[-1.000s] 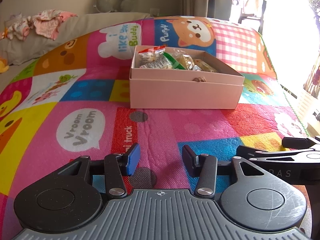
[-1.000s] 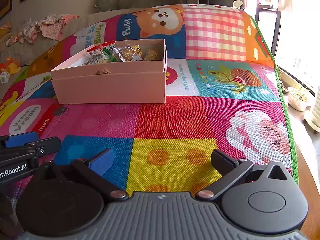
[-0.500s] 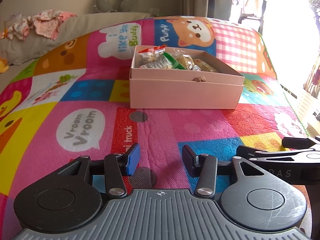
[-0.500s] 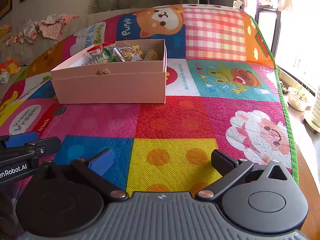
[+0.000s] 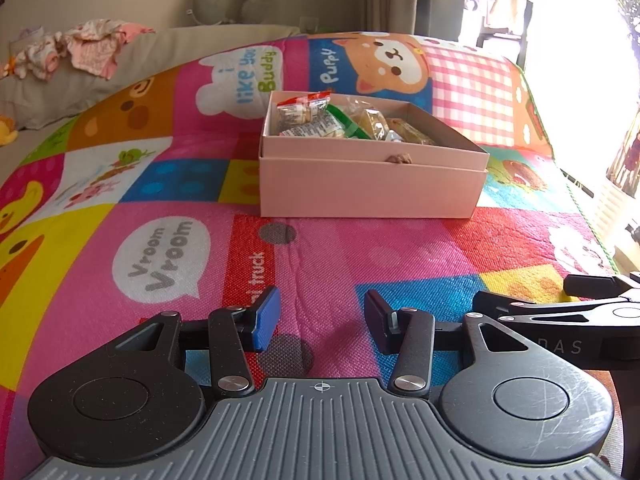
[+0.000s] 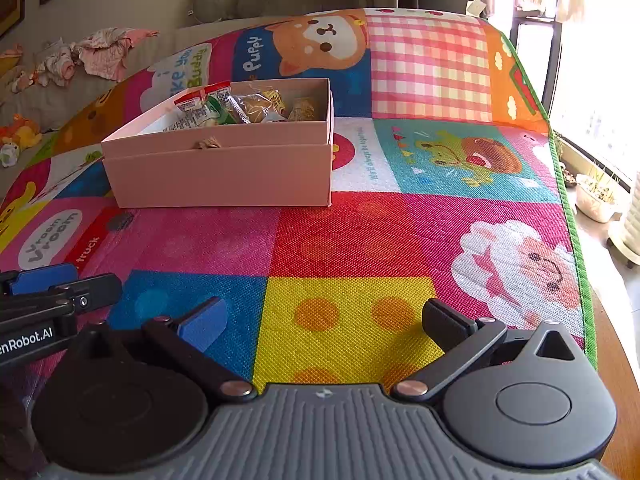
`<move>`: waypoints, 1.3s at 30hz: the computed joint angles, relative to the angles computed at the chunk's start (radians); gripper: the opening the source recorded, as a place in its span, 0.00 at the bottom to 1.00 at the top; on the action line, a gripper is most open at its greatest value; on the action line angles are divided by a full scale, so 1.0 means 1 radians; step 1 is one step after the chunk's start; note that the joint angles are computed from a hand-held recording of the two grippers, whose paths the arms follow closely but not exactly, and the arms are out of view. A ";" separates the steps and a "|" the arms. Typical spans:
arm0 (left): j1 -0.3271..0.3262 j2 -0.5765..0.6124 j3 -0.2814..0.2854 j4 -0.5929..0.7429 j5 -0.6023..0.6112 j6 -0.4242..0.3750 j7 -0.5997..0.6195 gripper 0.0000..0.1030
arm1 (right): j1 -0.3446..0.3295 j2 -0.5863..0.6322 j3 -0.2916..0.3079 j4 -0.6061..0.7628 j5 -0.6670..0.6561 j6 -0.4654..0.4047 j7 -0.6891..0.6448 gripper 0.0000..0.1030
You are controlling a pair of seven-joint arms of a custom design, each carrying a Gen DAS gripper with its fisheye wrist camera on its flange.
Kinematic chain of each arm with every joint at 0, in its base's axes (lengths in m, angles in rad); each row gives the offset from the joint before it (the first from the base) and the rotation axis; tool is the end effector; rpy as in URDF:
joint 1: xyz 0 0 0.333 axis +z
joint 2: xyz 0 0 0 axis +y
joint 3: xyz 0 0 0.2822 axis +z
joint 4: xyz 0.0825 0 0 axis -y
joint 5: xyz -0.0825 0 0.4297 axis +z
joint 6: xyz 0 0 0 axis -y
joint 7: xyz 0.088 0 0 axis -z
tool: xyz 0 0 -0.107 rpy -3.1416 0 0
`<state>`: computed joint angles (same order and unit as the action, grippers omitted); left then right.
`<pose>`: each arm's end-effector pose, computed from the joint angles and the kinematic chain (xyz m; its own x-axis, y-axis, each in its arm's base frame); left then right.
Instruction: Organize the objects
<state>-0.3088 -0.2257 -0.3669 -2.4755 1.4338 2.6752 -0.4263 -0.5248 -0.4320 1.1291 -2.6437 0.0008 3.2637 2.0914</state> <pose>0.3831 -0.3399 0.3293 0.0399 -0.9962 0.0781 -0.5793 -0.0867 -0.8105 0.4230 0.2711 0.3380 0.2153 -0.9765 -0.0071 -0.6214 -0.1314 -0.7724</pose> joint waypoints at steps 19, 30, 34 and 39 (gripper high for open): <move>-0.001 0.001 0.000 0.001 -0.002 -0.002 0.003 0.49 | 0.000 0.001 0.000 0.000 0.000 0.001 0.000 1.00; -0.007 0.003 -0.004 0.003 -0.026 -0.024 0.041 0.49 | 0.001 0.000 0.000 0.000 0.000 0.000 0.000 1.00; -0.008 0.004 -0.004 0.004 -0.029 -0.026 0.044 0.49 | 0.001 0.000 0.000 -0.001 0.000 0.001 0.001 1.00; -0.009 0.005 -0.004 0.005 -0.032 -0.030 0.051 0.50 | 0.000 -0.001 0.001 -0.001 0.000 0.001 0.002 1.00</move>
